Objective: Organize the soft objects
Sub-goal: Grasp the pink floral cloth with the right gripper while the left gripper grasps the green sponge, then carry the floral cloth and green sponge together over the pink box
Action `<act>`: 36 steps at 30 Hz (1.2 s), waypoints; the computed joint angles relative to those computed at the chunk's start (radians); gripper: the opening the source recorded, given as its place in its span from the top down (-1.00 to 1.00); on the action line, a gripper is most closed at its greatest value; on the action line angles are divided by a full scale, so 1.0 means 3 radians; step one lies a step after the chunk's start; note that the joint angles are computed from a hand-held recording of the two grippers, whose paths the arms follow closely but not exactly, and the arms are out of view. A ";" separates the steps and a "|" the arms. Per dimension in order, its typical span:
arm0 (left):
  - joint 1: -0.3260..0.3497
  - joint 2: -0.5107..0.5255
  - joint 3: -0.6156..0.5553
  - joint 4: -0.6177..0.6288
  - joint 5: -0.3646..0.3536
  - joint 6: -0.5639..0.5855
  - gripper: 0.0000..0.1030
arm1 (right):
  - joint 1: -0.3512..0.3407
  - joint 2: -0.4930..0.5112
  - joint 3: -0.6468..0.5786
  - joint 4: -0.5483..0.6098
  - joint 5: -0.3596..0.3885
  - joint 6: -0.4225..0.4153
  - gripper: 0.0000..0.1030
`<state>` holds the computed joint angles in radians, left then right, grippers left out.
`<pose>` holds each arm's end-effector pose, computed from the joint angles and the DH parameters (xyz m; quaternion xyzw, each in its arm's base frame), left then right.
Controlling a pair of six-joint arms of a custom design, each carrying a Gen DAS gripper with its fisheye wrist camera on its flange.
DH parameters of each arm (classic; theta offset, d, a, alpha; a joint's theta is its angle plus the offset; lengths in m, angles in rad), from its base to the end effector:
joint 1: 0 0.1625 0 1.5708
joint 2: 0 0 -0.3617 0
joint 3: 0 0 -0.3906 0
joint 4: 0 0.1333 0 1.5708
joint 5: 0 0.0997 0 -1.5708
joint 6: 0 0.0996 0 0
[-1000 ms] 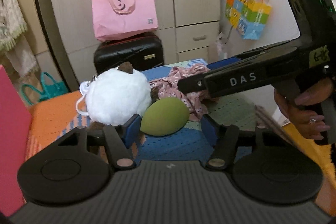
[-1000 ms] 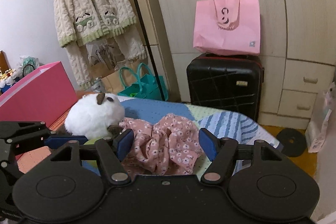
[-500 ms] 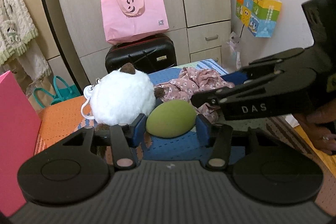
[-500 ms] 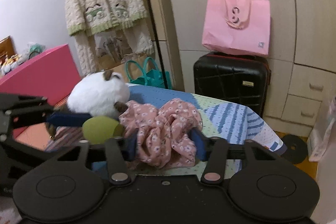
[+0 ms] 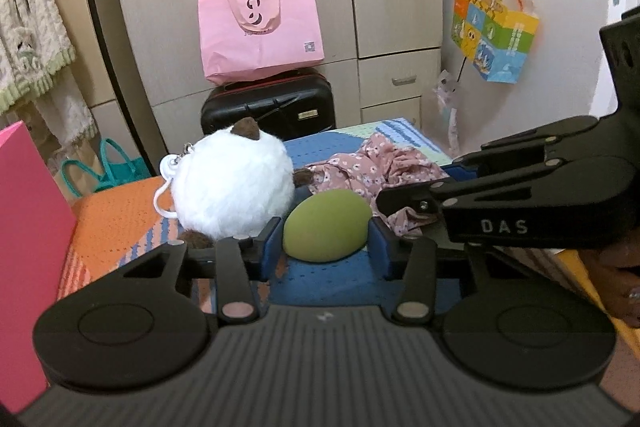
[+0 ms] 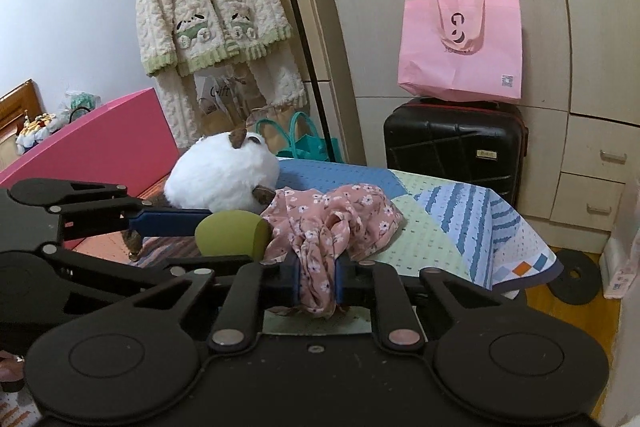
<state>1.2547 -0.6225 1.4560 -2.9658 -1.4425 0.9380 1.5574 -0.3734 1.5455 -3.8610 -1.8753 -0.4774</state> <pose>-0.0768 -0.7045 0.0537 0.5482 0.7869 -0.2444 0.1432 0.0952 -0.6188 -0.0174 0.1144 -0.8340 0.4773 0.2521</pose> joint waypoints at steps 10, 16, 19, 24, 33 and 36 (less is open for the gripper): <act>0.0033 -0.0257 0.0181 0.0187 -0.0175 -0.0146 0.15 | 0.0128 -0.0008 0.0045 -0.0073 -0.0324 0.0072 0.65; 0.0067 -0.0419 0.0191 0.0540 -0.0156 -0.0352 0.15 | 0.0241 -0.0028 0.0140 -0.0104 -0.0546 0.0146 0.65; 0.0092 -0.0514 0.0195 0.0721 -0.0113 -0.0482 0.15 | 0.0288 -0.0005 0.0171 -0.0108 -0.0638 0.0262 0.65; 0.0158 -0.0644 0.0123 0.1178 -0.0135 -0.0658 0.15 | 0.0379 0.0030 0.0224 -0.0116 -0.0705 0.0459 0.65; 0.0226 -0.0812 0.0125 0.1576 -0.0056 -0.0754 0.15 | 0.0602 0.0138 0.0200 -0.0060 -0.0815 0.0473 0.65; 0.0253 -0.0872 0.0145 0.1625 -0.0049 -0.0742 0.14 | 0.0676 0.0150 0.0204 -0.0030 -0.0870 0.0488 0.65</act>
<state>1.3306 -0.8842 1.4994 -2.4784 -1.4571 0.7153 1.7604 -0.3283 1.6067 -3.8702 -2.1362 -0.3309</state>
